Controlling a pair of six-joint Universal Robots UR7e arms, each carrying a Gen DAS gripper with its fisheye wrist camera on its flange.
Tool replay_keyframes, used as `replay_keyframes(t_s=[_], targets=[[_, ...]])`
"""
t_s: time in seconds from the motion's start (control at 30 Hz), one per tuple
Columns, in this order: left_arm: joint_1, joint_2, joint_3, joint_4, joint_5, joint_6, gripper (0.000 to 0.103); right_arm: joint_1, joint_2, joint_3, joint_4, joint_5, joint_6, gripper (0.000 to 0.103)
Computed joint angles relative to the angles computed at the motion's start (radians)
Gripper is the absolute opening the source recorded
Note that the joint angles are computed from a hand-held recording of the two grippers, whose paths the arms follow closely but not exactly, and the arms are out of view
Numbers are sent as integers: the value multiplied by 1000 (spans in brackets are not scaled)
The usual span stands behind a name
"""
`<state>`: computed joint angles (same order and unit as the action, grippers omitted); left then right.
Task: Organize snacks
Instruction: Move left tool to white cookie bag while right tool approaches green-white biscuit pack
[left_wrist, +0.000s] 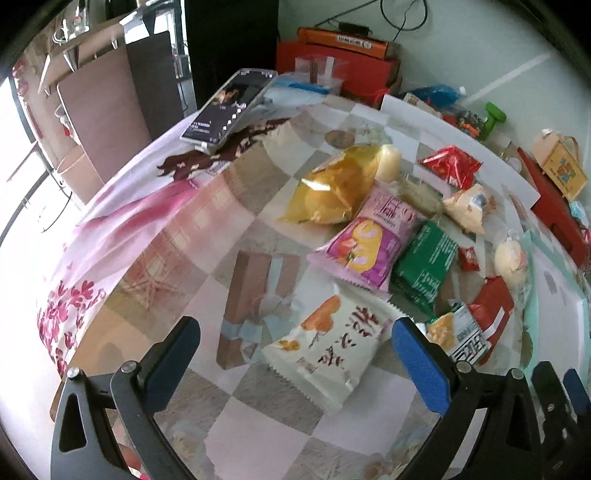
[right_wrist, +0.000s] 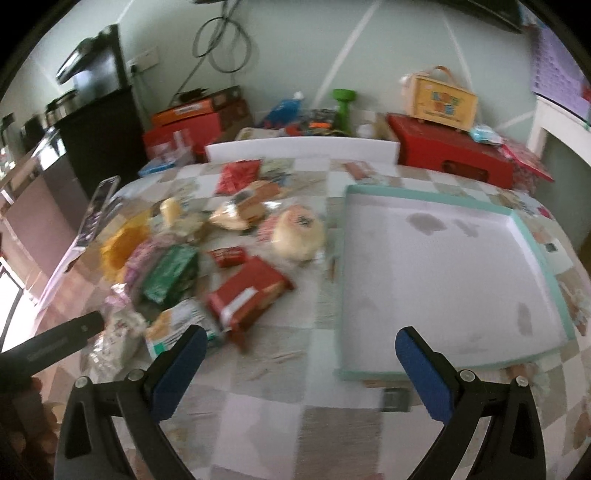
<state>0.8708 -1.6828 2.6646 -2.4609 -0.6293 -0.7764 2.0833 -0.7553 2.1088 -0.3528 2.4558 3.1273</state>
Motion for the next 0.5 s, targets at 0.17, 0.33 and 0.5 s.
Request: replay_keyframes(t_s=[0.17,0.33,0.5], targets=[[44,46,-21,-24,-41,36,103,0,56,-41,30,-47,-32,103],[71,98,-30,-67,-62,73,103,-15,92,-62,55,-70,-43,103],[101,169,-39,-133,-73,123,103,-39,105,-65,52,-88,-48,103]])
